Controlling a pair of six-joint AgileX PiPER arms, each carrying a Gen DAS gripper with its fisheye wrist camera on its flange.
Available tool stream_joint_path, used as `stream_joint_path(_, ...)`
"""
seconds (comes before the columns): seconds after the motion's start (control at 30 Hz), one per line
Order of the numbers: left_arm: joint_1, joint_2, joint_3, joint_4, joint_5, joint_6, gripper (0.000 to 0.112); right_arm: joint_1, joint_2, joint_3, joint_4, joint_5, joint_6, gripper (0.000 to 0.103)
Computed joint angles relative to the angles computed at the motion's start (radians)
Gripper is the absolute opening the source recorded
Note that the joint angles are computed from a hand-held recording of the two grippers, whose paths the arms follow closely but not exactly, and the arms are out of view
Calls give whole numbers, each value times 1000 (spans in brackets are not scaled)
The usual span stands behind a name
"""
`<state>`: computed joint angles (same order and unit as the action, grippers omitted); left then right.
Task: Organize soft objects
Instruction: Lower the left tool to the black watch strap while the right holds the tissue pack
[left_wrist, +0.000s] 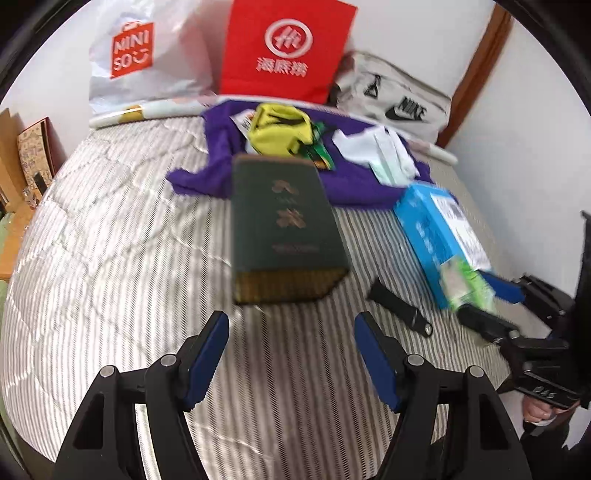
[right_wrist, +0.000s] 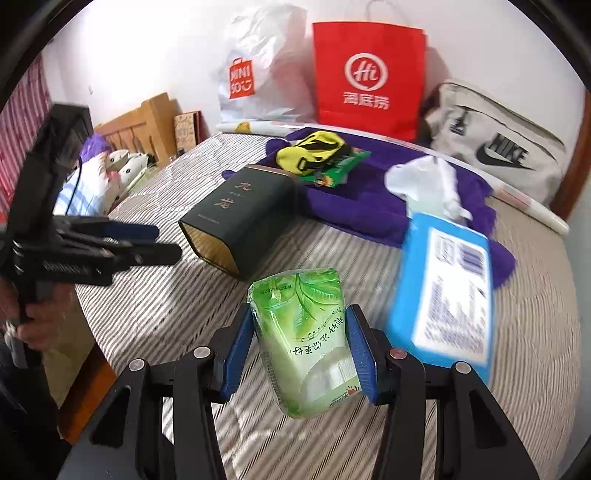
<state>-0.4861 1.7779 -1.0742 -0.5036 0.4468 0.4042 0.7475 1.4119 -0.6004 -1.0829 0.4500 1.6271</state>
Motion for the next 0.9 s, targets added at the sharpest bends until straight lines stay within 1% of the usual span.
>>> stream_joint_path(0.13, -65, 13, 0, 52, -11, -86, 69, 50, -66, 67, -45, 53, 115, 50)
stream_joint_path(0.33, -176, 14, 4, 245, -42, -323, 69, 119, -166, 167, -84, 123, 242, 50)
stream_joint_path(0.4, -203, 18, 5, 286, -45, -378, 69, 131, -197, 209, -95, 134, 285, 50)
stream_joint_path(0.47, -238, 30, -2, 368, -43, -483, 69, 137, -214, 241, -103, 143, 318, 50)
stream_joint_path(0.6, -298, 62, -31, 502, -36, -653, 69, 113, -249, 307, -115, 121, 363, 50)
stream_joint_path(0.73, -338, 92, -68, 577, -34, -767, 69, 99, -282, 361, -126, 123, 397, 50)
stream_joint_path(0.8, -362, 121, -105, 651, -10, -870, 69, 82, -308, 390, -137, 118, 410, 50)
stream_joint_path(0.9, -383, 159, -153, 697, 23, -945, 69, 50, -351, 428, -167, 97, 434, 50)
